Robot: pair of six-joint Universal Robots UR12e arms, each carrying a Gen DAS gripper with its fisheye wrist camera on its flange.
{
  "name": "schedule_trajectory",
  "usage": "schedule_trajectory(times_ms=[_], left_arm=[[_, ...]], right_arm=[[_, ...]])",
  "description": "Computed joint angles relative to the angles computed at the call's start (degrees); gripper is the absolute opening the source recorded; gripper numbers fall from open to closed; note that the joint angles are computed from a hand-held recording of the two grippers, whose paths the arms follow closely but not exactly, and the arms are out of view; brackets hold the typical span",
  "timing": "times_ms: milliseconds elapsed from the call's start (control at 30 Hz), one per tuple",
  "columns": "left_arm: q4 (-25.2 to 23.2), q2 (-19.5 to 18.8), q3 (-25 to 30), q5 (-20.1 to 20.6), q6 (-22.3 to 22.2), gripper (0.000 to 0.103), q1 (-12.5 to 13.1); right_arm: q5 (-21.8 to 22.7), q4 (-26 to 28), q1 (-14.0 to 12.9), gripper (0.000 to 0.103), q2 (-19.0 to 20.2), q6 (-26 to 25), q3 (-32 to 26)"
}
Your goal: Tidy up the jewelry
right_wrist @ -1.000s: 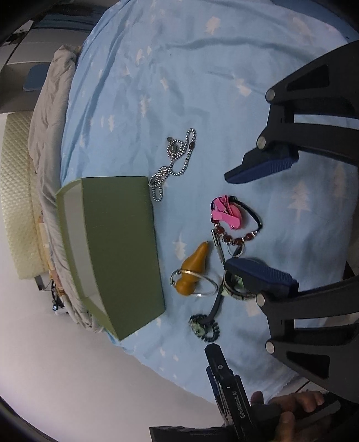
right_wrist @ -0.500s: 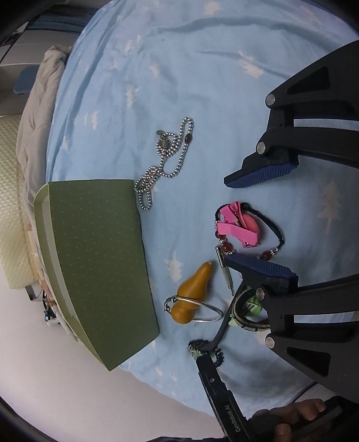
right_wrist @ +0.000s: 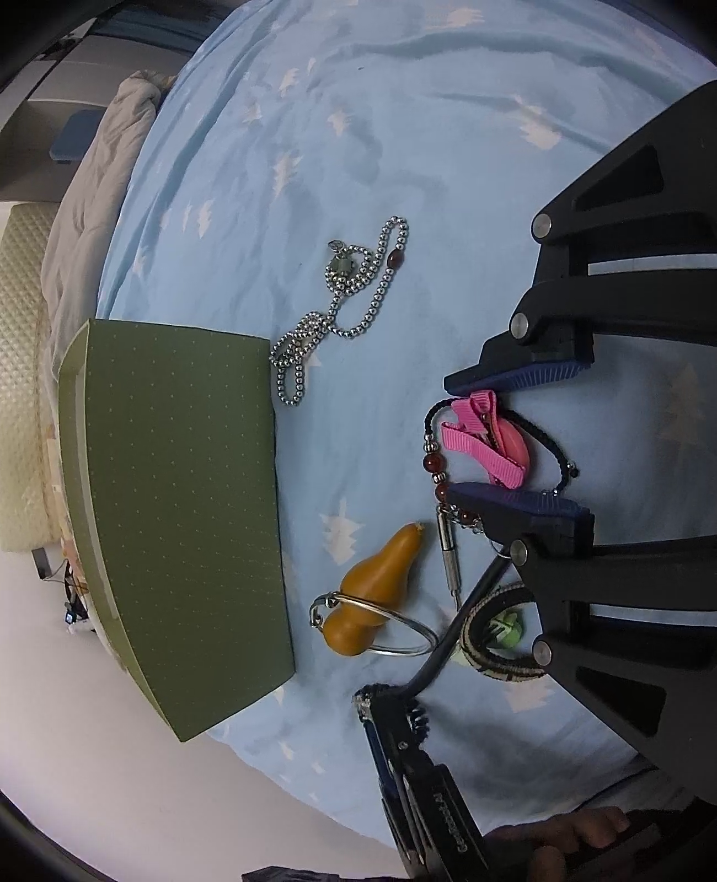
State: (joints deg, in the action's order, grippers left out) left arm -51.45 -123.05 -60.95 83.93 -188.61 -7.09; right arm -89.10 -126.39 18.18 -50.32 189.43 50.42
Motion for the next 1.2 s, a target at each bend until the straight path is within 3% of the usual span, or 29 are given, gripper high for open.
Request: schedule_trajectory(times_ms=[167,200,233,300,500,667,1200], left_arm=[[1.23,0.47,-0.63,0.38,-0.38,0.025,-0.05],[1.45,0.59,-0.73,0.45,-0.51,0.017,-0.02],[1.64,0.80,-0.86,0.19,-0.66,0.018,0.06],[1.89,1.16,-1.03,0.04,-0.74,0.000,0.13],[3.18,2.31,-1.84,0.32,-0.76,0.000,0.13],[3.19,2.93,-3.02,-2.26,-1.51,0.000,0.72],[-1.22,2.83,-3.19,2.22,-5.51,0.003,1.31]], right_arm=[[0.22,-0.85,-0.04,0.029,-0.43,0.39,0.47],[0.11,-1.15,-0.04,0.029,-0.62,0.54,0.70],[0.00,-1.64,-0.07,0.029,-0.95,0.74,1.07],[-0.39,-2.61,-0.04,0.029,-1.56,0.85,1.76],[-0.10,-4.61,-0.12,0.029,-3.09,1.14,3.48],[0.47,-5.82,0.00,0.029,-4.07,1.22,5.03],[0.87,-6.89,-0.01,0.029,-4.76,2.22,6.71]])
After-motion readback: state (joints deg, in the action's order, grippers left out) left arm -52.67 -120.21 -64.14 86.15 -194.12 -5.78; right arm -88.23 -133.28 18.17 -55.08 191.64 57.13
